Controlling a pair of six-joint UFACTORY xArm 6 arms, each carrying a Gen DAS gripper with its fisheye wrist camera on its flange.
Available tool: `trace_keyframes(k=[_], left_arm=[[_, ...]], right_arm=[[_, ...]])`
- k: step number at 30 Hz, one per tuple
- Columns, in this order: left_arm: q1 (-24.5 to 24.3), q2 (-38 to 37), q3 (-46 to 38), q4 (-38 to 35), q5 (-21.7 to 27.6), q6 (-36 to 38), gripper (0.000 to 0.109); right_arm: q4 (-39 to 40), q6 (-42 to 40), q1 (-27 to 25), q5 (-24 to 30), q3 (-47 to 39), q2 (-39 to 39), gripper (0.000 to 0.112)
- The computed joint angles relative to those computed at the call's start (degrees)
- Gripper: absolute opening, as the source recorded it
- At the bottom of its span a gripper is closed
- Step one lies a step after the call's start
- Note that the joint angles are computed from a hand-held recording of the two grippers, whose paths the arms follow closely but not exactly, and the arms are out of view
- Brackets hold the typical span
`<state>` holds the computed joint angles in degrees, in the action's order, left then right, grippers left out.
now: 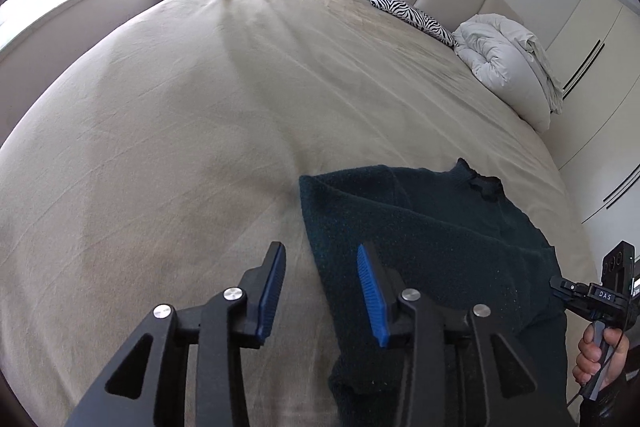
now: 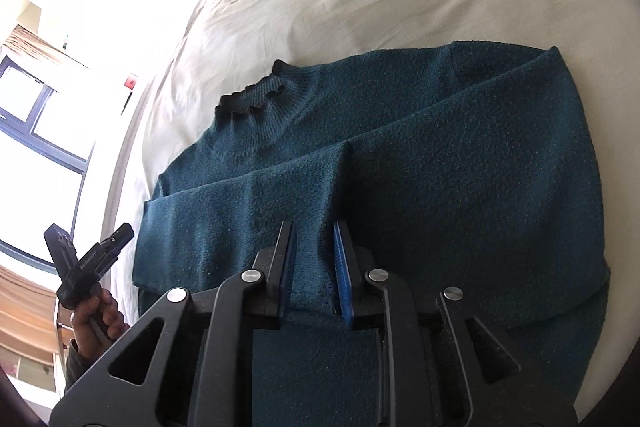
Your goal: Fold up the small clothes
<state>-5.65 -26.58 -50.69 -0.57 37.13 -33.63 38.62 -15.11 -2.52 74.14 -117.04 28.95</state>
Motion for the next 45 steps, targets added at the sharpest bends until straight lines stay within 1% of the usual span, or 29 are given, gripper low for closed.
trace_keyframes(k=[3, 5, 6, 7, 8, 11, 13, 14, 17, 22, 25, 29, 30, 31, 32, 33, 35, 36, 38, 39, 40, 41, 42, 43, 45], left_arm=[[-2.8, -0.1, -0.3, 0.3, 3.5, 0.1, 0.04], [-5.3, -0.1, -0.5, 3.5, 5.8, -1.2, 0.04], [-6.3, 0.1, -0.8, 6.6, 7.1, -2.8, 0.04], [-6.8, 0.2, -0.7, 8.6, 7.5, -3.8, 0.04], [-6.6, 0.1, -0.1, 8.4, 6.8, -4.1, 0.039], [-5.8, -0.4, 1.3, 7.7, 5.1, -4.1, 0.032], [-5.7, -1.0, 2.2, 8.1, 4.4, -3.5, 0.029], [-5.6, -1.5, 2.8, 8.0, 4.2, -3.1, 0.027], [-5.1, -3.3, 5.0, 7.1, 3.2, -2.1, 0.024], [-5.4, -3.7, 5.4, 8.9, 3.3, -2.3, 0.023], [-5.3, -4.0, 5.8, 8.6, 2.9, -2.2, 0.024], [-4.7, -4.7, 7.1, 6.8, 1.1, -1.1, 0.024], [-4.6, -4.8, 7.4, 6.6, 0.6, -0.9, 0.024], [-4.5, -5.0, 7.8, 6.4, 0.2, -0.9, 0.024], [-4.4, -5.1, 8.0, 6.4, 0.0, -1.0, 0.024], [-4.5, -5.2, 8.1, 6.7, 0.0, -1.1, 0.024], [-4.4, -5.4, 8.2, 6.7, 0.0, -1.1, 0.024], [-4.4, -5.5, 8.3, 6.4, -0.1, -1.0, 0.024], [-4.3, -5.7, 8.6, 5.9, -0.3, -0.8, 0.024], [-4.3, -5.8, 8.7, 5.6, -0.5, -0.6, 0.024], [-4.3, -6.0, 8.9, 5.2, -0.6, -0.5, 0.024], [-4.1, -6.1, 9.0, 4.8, -0.8, -0.1, 0.024], [-3.9, -6.3, 9.3, 4.2, -1.1, 0.4, 0.024], [-3.7, -6.6, 9.6, 3.8, -1.5, 0.8, 0.024], [-3.6, -7.3, 10.3, 3.3, -2.1, 0.9, 0.024]], right_arm=[[-0.7, 0.0, -0.1, 0.5, 1.9, -1.5, 0.026], [-2.2, 0.3, 0.2, 0.0, 3.6, -2.8, 0.026], [-2.5, 0.6, 0.7, -0.7, 4.3, -2.9, 0.026], [-2.6, 0.6, 0.6, -0.6, 4.5, -2.9, 0.026], [-3.1, 0.7, 0.4, -0.4, 4.8, -3.0, 0.026], [-4.3, -0.2, 0.0, 0.3, 6.0, -3.3, 0.026], [-5.9, -1.2, 0.2, -1.3, 7.5, -4.3, 0.02], [-6.6, -0.7, 0.6, -2.1, 7.5, -3.9, 0.012], [-7.3, -0.2, 0.7, -3.1, 7.8, -3.9, 0.007], [-9.2, -0.2, 1.9, -6.0, 8.3, -3.4, 0.005], [-9.0, 0.4, 2.1, -6.8, 8.3, -3.0, 0.004], [-13.8, 4.3, 3.1, -9.7, 9.9, -5.0, 0.004], [-13.6, 5.3, 3.1, -11.0, 10.7, -5.8, 0.005], [-11.0, 4.7, 2.6, -11.9, 11.4, -6.5, 0.008], [-7.1, 3.2, 2.0, -12.3, 11.8, -7.0, 0.008], [-3.9, 1.7, 1.6, -11.8, 11.6, -7.1, 0.008], [-0.1, -0.8, 1.7, -8.6, 9.5, -5.7, 0.008], [1.3, -1.7, 2.0, -6.7, 8.3, -4.7, 0.008], [2.0, -3.0, 2.7, -5.6, 7.8, -3.5, 0.008], [0.3, -1.6, 3.0, -5.2, 7.1, -2.5, 0.008], [-0.1, -0.4, 2.9, -5.6, 8.6, -2.3, 0.008], [2.0, 0.4, 2.2, -5.2, 8.7, -1.6, 0.007], [6.1, -0.9, 1.1, -5.5, 10.3, -1.8, 0.007], [7.9, -1.4, 0.5, -5.4, 11.0, -1.9, 0.007], [8.8, -2.7, -0.3, -6.2, 12.6, -2.8, 0.005]])
